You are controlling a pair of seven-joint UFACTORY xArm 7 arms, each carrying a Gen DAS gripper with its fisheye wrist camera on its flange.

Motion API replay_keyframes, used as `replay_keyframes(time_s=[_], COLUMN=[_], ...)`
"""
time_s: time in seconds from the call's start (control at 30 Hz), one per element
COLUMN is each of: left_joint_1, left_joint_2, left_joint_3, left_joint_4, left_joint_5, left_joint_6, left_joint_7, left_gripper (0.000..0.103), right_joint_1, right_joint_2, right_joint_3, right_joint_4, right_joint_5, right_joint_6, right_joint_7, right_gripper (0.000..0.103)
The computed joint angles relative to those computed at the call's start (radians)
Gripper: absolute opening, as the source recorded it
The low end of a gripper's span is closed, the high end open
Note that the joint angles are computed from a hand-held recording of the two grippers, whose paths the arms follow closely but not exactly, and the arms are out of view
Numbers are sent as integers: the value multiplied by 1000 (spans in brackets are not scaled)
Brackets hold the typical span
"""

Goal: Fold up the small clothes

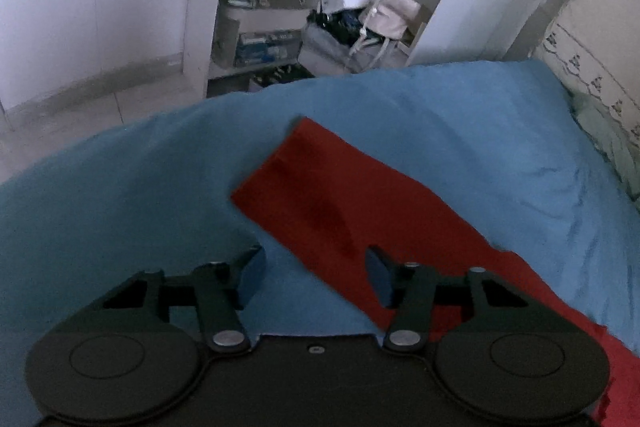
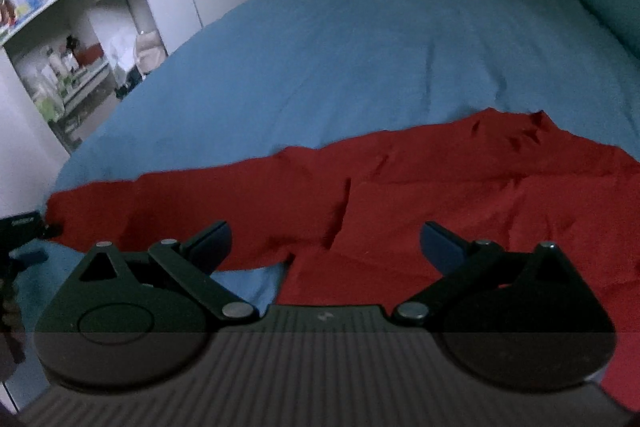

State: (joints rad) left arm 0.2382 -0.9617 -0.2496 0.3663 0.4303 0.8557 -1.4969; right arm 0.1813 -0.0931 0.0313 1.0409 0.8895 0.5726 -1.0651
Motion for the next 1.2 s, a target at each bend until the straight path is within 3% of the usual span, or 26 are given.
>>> replay_keyframes(time_s=[0.07,0.17,0.2,0.37,0.5,0.67,0.83,0.93,1.07,1.2], left_joint_1=[23,37,31,12,-10,-68,-116,-192,-375,-511], left_joint_2=[50,112,118,155,205,390,737,1015,1367,1622], left_joint_3=[-16,-22,-8,-11,-82,-204,-366,-440,-428,-385], left_joint_4=[28,75,81,150,278,533,850,1064,1339,1556], left_joint_5=[23,53,55,92,165,284,459,614,749,719], left_joint_6=[12,61,60,117,176,217,186,193,186,187], left_joint_7=[1,4,4,17,12,16,-51,-113,-129,-28], left_gripper=[45,11,7,6,6,6,6,6,6,6], right_joint_1=[4,4,1,-18,-52,-120,-223,-297,-393,-478], right_joint_2=[3,11,14,30,50,105,187,254,371,517], right_joint_3=[2,1,-1,-7,-21,-39,-56,-58,-52,-48], right_joint_4=[-7,-10,-10,6,45,135,270,370,519,684], right_joint_5=[19,48,57,61,83,79,94,94,68,-6], right_joint_6=[-16,-33,-38,-33,-9,38,97,125,147,202], right_joint_7=[-26,-52,-60,-27,-30,-13,-24,-31,-28,11], right_gripper=[103,103,103,103,103,103,103,103,103,103])
